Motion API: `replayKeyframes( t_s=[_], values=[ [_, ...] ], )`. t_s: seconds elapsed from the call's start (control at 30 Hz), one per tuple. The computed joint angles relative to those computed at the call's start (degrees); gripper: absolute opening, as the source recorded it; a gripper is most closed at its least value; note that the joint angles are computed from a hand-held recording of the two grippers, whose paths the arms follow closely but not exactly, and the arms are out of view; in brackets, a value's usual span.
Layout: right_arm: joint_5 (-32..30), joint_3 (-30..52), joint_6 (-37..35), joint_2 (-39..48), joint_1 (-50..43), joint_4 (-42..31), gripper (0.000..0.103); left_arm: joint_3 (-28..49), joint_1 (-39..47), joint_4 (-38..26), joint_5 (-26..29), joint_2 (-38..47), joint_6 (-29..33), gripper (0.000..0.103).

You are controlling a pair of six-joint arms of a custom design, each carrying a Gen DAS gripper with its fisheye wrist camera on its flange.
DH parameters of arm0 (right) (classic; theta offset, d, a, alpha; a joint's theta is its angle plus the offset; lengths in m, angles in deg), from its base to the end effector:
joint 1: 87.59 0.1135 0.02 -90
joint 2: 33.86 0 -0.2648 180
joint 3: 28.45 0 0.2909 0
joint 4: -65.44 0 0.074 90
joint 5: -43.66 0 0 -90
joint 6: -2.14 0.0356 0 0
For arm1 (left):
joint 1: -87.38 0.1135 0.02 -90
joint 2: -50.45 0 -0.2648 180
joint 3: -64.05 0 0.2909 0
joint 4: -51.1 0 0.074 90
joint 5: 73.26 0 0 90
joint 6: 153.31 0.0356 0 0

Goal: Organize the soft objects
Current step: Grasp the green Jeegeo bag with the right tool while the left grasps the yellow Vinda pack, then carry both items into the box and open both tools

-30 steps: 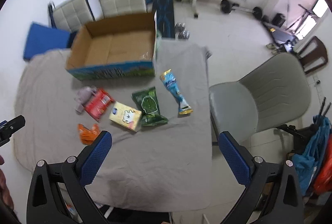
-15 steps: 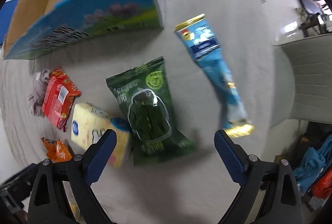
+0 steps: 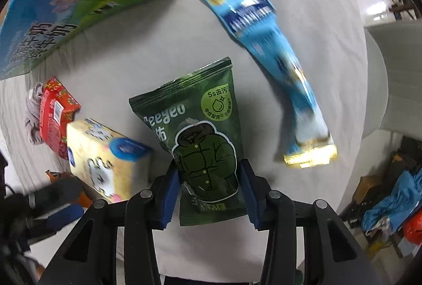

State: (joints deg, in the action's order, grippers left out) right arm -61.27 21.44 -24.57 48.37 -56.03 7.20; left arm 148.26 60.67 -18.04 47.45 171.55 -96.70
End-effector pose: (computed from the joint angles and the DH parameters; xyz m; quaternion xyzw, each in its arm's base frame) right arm 0.1902 0.1276 0.1119 -0.2717 -0.9536 -0.0842 0.0991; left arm 0.3139 -0.1783 0.0651 0.0925 -0.9511 0.1596 0.2477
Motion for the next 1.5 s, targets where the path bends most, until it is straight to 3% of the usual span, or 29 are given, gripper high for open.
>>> replayKeyframes(
  t_s=[0.2,0.27,0.33,0.4,0.5,0.63,0.67,0.73,0.9,1.1,1.2,1.27,1.4,1.43,1.5],
  values=[
    [-0.9,-4.3,2.7,-2.7,-0.4,3.4,0.046,2.6,-1.3,3.8,1.2,5.6,-6.5,0.101],
    [-0.8,-4.2,2.9,-2.8,-0.2,3.0,0.046,4.6,-2.2,3.5,-0.6,8.0,-6.9,0.101],
    [-0.9,-3.8,2.1,-4.0,-0.5,0.8,0.046,5.9,-3.0,3.0,-2.6,9.0,-5.5,0.078],
    [-1.2,-3.0,1.9,-3.7,-0.3,0.0,0.046,7.7,-4.0,1.3,-4.5,10.1,-2.0,0.075],
    [-1.9,-2.3,-0.4,-4.6,-1.5,-3.3,0.046,10.5,-6.4,-2.2,-12.4,10.0,6.3,0.069],
    [-2.5,-1.9,-1.4,-2.4,-0.1,-3.0,0.046,10.6,-13.1,-3.4,-33.5,8.4,22.7,0.065],
    [-2.3,-1.9,-1.3,-2.1,0.4,-2.8,0.046,9.9,-13.7,-2.8,-36.1,8.6,24.5,0.065],
    [-1.8,-1.4,-1.1,-0.7,0.9,-2.2,0.047,9.8,-13.1,-2.1,-36.0,10.1,24.9,0.065],
    [-1.2,-2.4,0.8,1.1,2.4,1.6,0.048,8.9,-8.6,1.9,-29.7,11.9,21.3,0.065],
    [-1.1,-5.2,2.6,3.2,4.2,6.8,0.049,5.1,-5.3,6.1,-28.8,9.0,22.4,0.064],
    [-0.9,-5.2,4.0,4.2,5.3,7.7,0.049,-2.5,-3.7,8.4,-29.2,2.6,24.1,0.064],
    [-0.6,-4.6,4.5,4.8,5.9,7.6,0.048,-3.4,-3.4,10.0,-29.4,2.4,24.5,0.064],
    [0.9,-4.3,6.3,3.6,8.3,6.9,0.040,-10.4,-4.8,15.1,-29.8,-2.5,23.4,0.062],
    [1.4,-3.9,7.1,2.4,9.4,6.0,0.040,-11.8,-8.0,13.5,-29.7,-6.2,20.4,0.062],
    [2.6,-3.7,9.1,0.0,11.9,5.3,0.039,-14.3,-8.6,14.0,-30.0,-10.3,20.0,0.062]
  ],
)
